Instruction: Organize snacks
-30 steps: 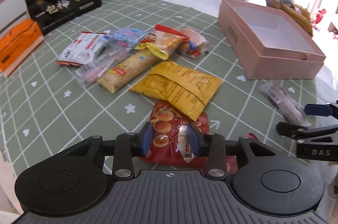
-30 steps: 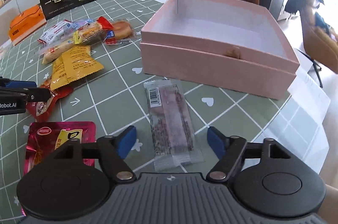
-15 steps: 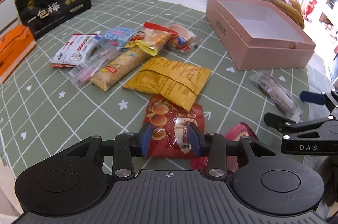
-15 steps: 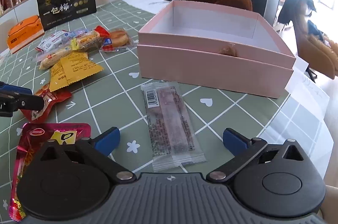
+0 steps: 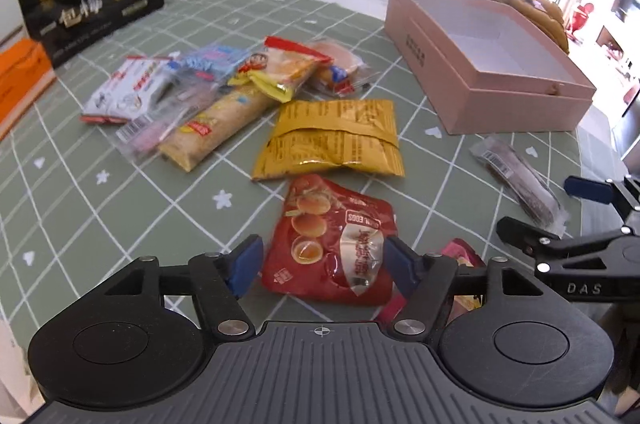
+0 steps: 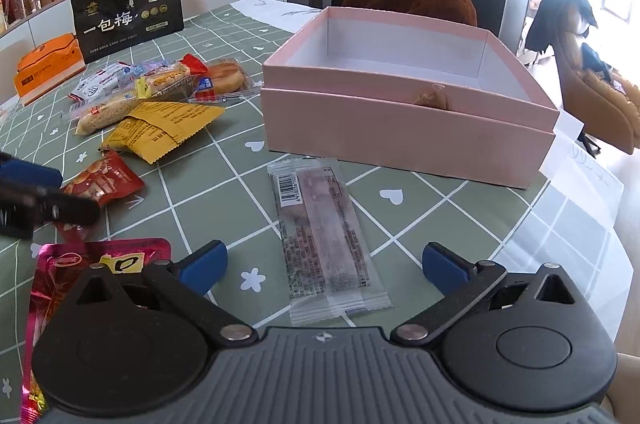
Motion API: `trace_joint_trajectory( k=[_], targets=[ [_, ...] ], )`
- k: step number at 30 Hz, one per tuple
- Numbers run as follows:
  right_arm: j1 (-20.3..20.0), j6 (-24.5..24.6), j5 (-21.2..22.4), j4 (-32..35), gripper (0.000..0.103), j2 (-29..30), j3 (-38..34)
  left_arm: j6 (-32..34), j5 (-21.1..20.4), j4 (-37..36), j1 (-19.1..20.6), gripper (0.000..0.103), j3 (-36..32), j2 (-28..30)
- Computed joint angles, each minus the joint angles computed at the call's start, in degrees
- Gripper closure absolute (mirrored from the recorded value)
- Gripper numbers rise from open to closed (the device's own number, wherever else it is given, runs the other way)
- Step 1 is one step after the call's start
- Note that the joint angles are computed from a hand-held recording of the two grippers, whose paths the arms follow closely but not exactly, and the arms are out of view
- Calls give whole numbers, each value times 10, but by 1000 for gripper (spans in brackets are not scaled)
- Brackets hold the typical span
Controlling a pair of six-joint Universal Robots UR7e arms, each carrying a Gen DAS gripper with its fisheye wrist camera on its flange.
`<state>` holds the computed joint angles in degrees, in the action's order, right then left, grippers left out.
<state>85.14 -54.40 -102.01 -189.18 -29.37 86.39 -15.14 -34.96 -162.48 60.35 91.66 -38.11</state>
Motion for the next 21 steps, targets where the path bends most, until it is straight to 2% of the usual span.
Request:
trace_joint_trajectory(
  k=[3, 7, 12, 14, 17, 19, 20, 21],
  targets=[
    [0, -1, 0, -2, 0, -1, 2, 8, -22, 15, 8, 27, -18, 7],
    [0, -5, 0, 12, 0, -5, 3, 25, -22, 12, 13, 27, -37, 20],
    [4, -19, -1, 76, 0, -12, -15, 13, -52, 10, 15, 28, -32, 12],
    [8, -17, -2, 100, 2, -7, -32, 15, -50, -1, 10, 28, -20, 8],
    [14, -14, -8, 114, 21, 3, -53, 2, -29, -3, -3, 28, -2, 2],
    [19, -27, -13, 136, 53, -2, -56, -10, -15, -9, -16, 28, 14, -5],
    [20, -28, -17, 151, 61, -8, -55, -13, -8, -17, -23, 28, 22, -8],
    [20, -25, -15, 169, 63, -16, -52, -12, -3, -25, -29, 29, 27, -10]
  ],
)
